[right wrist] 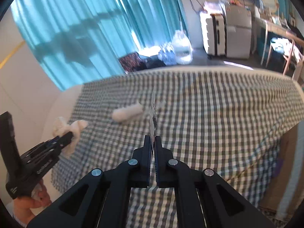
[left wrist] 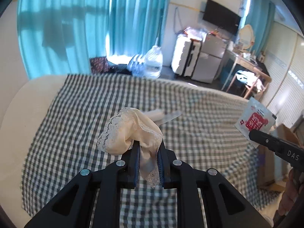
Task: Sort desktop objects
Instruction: 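Carry the snack packet and lace cloth over the box with both tools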
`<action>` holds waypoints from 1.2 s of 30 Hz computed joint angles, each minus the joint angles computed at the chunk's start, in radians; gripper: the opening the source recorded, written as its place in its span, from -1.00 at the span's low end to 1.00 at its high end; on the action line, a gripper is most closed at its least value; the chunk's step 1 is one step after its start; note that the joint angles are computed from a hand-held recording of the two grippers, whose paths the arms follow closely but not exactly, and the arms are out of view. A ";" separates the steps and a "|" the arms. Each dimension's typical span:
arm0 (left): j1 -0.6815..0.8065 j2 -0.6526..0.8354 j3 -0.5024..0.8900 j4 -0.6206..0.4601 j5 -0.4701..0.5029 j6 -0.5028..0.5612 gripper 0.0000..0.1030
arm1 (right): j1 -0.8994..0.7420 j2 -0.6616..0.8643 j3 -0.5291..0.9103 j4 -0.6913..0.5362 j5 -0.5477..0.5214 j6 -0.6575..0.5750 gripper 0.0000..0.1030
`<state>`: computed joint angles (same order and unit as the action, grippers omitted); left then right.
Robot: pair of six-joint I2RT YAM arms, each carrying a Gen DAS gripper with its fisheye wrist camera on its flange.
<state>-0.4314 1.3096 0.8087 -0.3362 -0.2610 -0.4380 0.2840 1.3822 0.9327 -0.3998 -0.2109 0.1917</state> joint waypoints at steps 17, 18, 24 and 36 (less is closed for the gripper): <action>-0.412 -0.136 0.280 -0.340 -0.251 -0.133 -0.68 | 0.015 -0.490 0.069 -0.393 0.042 -0.029 -0.94; -0.435 -0.122 0.301 -0.342 -0.258 -0.137 -0.68 | -0.012 -0.512 0.071 -0.414 0.030 -0.044 -0.94; -0.553 0.021 0.432 -0.321 -0.270 -0.167 -0.68 | -0.330 -0.593 0.084 -0.543 -0.133 -0.221 -0.94; -0.701 0.523 0.933 -0.315 -0.215 -0.087 -0.68 | -1.140 -0.364 0.202 -0.741 -0.514 -0.783 -0.93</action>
<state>-1.1322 1.8321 1.7416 -0.6517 -0.4759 -0.5251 -0.8560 1.0179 1.1350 -1.1410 -0.7251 -0.5915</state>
